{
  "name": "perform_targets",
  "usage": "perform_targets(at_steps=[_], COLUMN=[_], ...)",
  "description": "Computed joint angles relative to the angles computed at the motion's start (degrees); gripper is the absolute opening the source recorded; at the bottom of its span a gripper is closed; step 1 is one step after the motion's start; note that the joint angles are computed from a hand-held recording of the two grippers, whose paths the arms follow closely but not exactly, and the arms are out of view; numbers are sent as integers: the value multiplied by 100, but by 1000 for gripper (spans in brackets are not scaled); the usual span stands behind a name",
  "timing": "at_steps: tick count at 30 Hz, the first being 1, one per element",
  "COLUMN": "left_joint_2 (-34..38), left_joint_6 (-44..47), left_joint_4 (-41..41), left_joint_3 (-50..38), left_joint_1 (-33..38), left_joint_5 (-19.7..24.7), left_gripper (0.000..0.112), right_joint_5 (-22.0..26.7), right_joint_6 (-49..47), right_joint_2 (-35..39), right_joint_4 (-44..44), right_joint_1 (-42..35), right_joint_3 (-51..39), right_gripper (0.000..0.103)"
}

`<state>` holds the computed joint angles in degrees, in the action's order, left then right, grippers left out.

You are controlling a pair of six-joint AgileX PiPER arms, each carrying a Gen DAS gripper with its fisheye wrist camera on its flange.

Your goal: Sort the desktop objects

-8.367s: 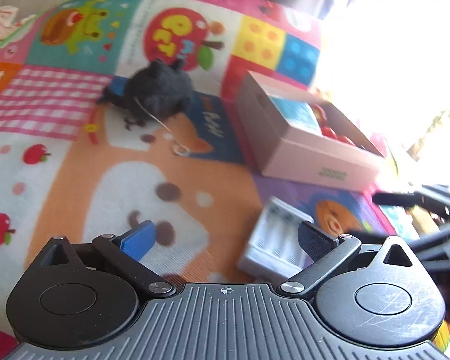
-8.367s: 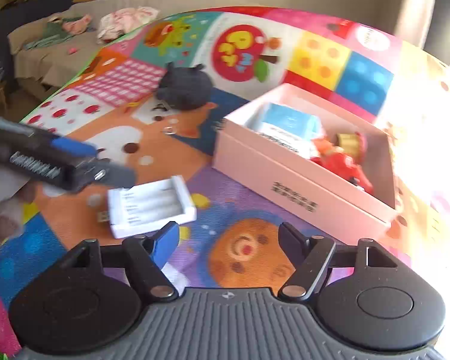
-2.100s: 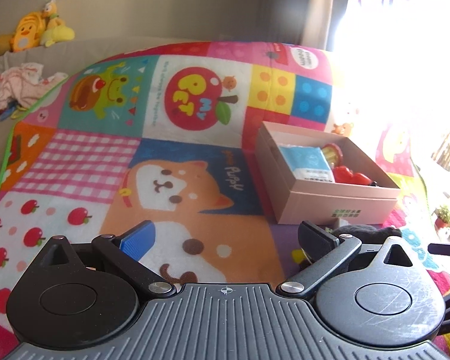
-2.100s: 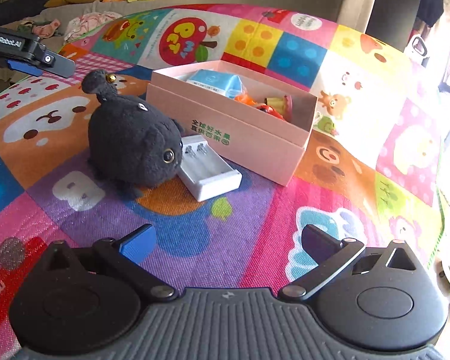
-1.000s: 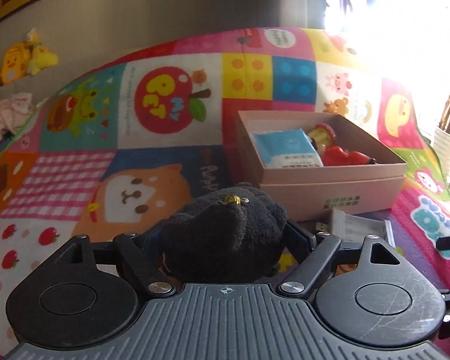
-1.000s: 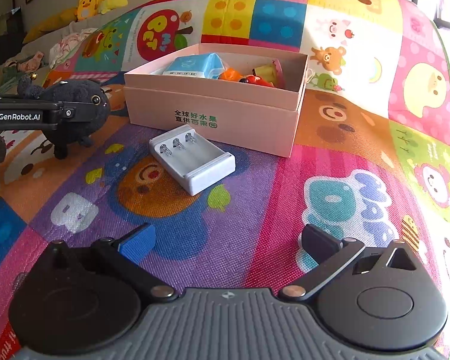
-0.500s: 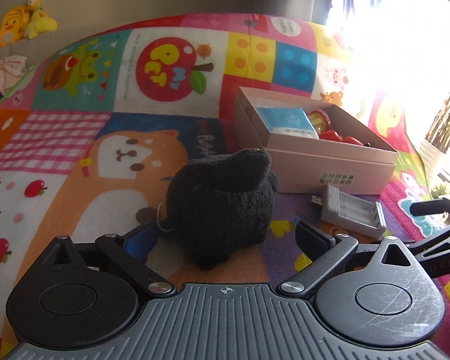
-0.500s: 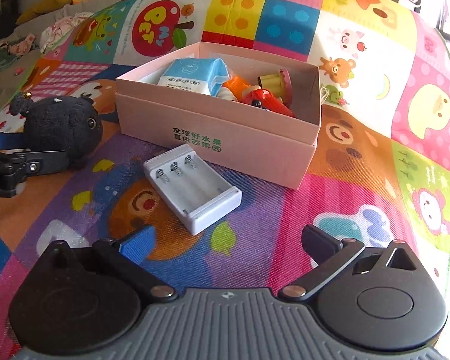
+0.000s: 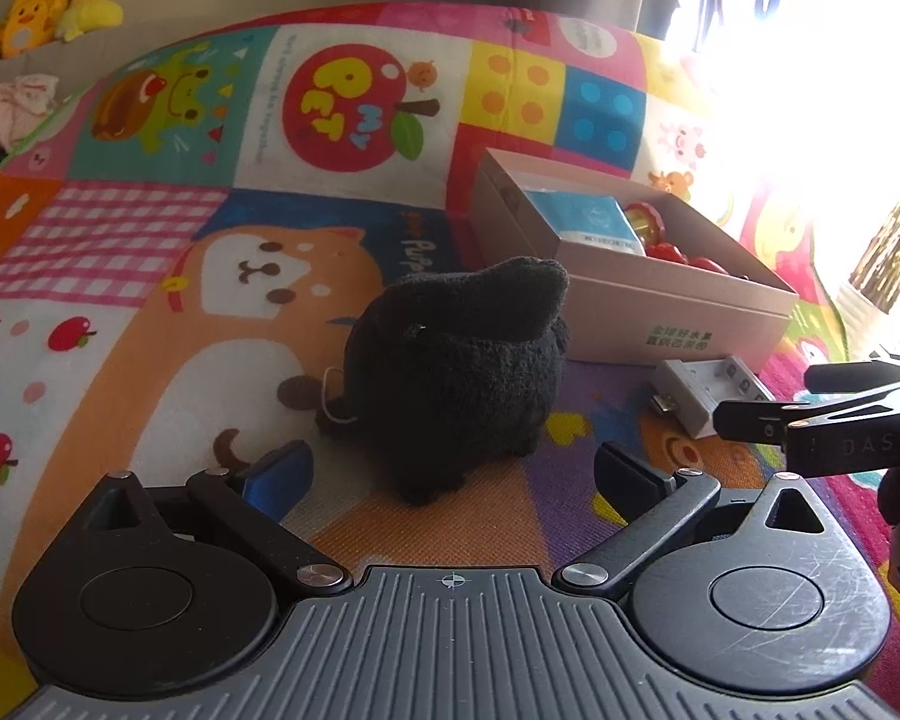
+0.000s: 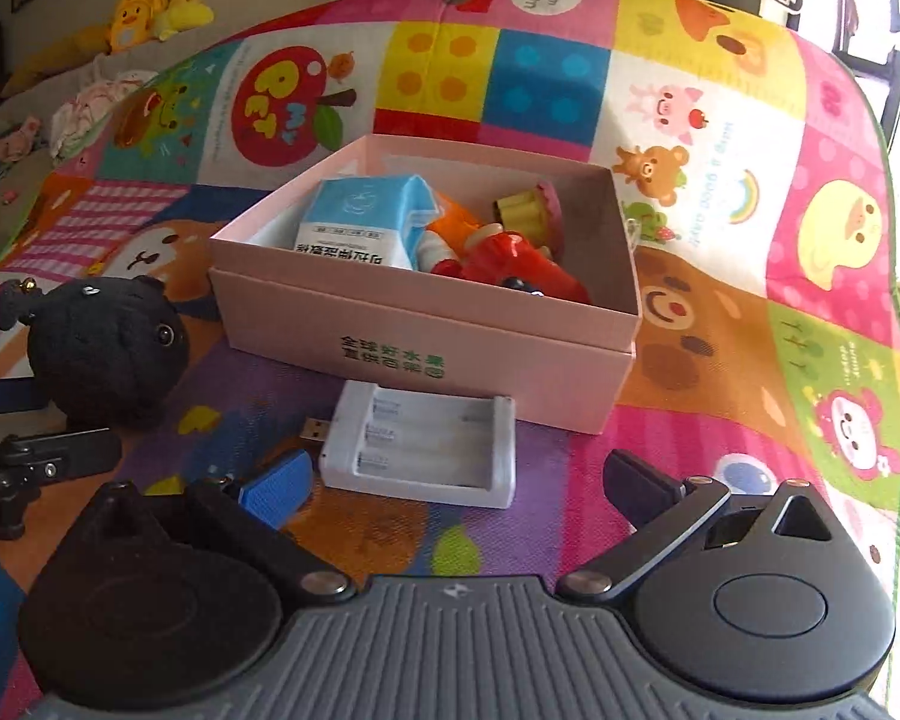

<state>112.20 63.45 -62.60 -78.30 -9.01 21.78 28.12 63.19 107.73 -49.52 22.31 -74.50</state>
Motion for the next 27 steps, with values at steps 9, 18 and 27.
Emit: perform_targets(at_steps=[9,18,27], left_joint_2=[18,7,-68], left_joint_6=[-54,-167,392], left_joint_4=[-26,87,-174], left_joint_3=[-23,-9,-1], left_joint_1=[37,-3,-356], left_joint_5=[83,-17,-750], left_gripper=[103,103,103], right_joint_5=[11,-99,17], right_joint_6=[-244,-318,1535], right_joint_2=[506,246,-954], right_joint_4=[265,138,-1351], right_joint_1=[-17,68,459], right_joint_3=[-507,-189,1650], right_gripper=[103,91,91])
